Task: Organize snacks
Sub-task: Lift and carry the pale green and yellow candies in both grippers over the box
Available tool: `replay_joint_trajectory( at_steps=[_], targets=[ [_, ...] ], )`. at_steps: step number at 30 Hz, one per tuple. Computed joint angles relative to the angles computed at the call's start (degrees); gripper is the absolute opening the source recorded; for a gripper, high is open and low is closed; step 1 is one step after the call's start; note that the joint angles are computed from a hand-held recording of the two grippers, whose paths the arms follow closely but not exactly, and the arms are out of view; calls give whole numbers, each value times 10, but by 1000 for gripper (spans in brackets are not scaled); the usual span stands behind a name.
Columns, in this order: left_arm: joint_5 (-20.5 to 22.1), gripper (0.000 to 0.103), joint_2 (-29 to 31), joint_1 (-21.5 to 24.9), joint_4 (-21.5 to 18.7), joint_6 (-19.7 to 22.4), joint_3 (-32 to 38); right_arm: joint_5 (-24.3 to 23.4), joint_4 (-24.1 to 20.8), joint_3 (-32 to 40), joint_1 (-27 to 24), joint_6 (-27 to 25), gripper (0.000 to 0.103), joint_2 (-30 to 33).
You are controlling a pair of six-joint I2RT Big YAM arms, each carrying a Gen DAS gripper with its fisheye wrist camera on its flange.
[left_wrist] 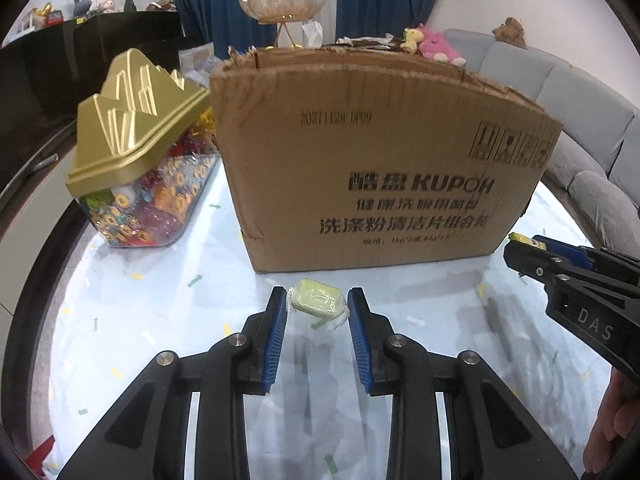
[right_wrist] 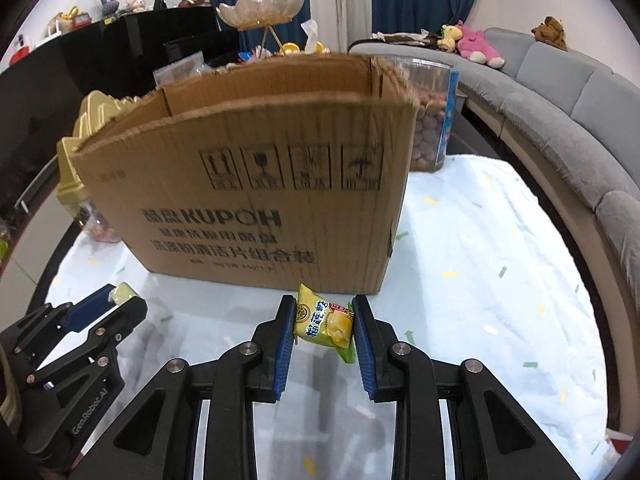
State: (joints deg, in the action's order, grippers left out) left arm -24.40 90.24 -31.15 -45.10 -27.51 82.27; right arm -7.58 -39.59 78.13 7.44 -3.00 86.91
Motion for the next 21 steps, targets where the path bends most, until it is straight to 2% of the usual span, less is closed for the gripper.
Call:
replay_joint_trajectory(
  at_steps=[8,21],
  targets=[
    [-32,31,-13,-19,-33,-16,20,-6,2,-12,2,2,30,-42],
    [-74,31,-25,-32,-76,-28,62,-19,-13,20,-1,6,30,-69]
  ],
)
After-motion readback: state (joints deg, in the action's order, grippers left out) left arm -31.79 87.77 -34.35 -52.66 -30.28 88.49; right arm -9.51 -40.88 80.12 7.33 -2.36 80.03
